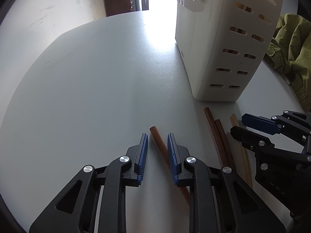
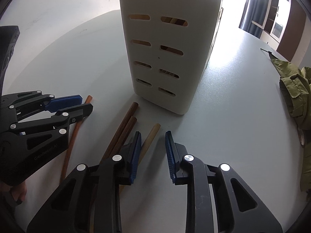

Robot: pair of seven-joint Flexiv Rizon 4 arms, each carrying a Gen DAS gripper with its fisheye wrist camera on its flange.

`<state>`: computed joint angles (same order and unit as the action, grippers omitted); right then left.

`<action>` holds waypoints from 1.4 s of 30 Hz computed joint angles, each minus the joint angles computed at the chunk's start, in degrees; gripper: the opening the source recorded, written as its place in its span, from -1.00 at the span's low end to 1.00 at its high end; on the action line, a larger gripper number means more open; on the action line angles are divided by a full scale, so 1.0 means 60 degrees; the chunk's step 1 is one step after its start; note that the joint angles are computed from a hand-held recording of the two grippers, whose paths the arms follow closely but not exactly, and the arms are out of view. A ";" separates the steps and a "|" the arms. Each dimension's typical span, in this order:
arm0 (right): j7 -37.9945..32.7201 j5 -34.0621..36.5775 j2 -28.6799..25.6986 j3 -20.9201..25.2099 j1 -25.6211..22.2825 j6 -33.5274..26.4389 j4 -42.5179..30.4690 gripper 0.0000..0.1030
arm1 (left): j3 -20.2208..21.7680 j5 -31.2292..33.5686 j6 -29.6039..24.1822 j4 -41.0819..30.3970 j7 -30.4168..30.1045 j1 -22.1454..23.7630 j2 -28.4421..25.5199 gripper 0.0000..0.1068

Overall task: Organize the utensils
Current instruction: 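Grasp a brown chopstick with left tool while right tool grasps a light one, then lift both held chopsticks upright and carry them above the cream holder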

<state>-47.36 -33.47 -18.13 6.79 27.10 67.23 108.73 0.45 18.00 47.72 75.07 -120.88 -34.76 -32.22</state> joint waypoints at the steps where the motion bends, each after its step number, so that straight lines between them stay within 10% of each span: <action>1: -0.0039 0.0047 -0.0008 0.0021 -0.0020 0.0006 -0.0015 -0.66 | 0.0009 0.0023 -0.0057 -0.0066 0.0007 -0.0020 -0.0033 -0.75; 29: -0.1418 0.1161 0.0378 0.0492 -0.0530 0.2173 0.0046 -0.87 | -0.0085 0.0711 0.1871 0.1427 -0.0377 -0.0136 0.1536 -0.88; 42: 0.0634 -0.1362 0.0873 -0.1052 0.0041 0.3251 0.0221 -0.87 | -0.0084 0.1385 0.1938 0.0855 -0.0575 -0.0059 0.1843 -0.88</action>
<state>-43.56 -41.64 -12.89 0.48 27.35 86.74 110.06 -0.05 26.31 59.35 80.19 -124.33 -35.11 -21.17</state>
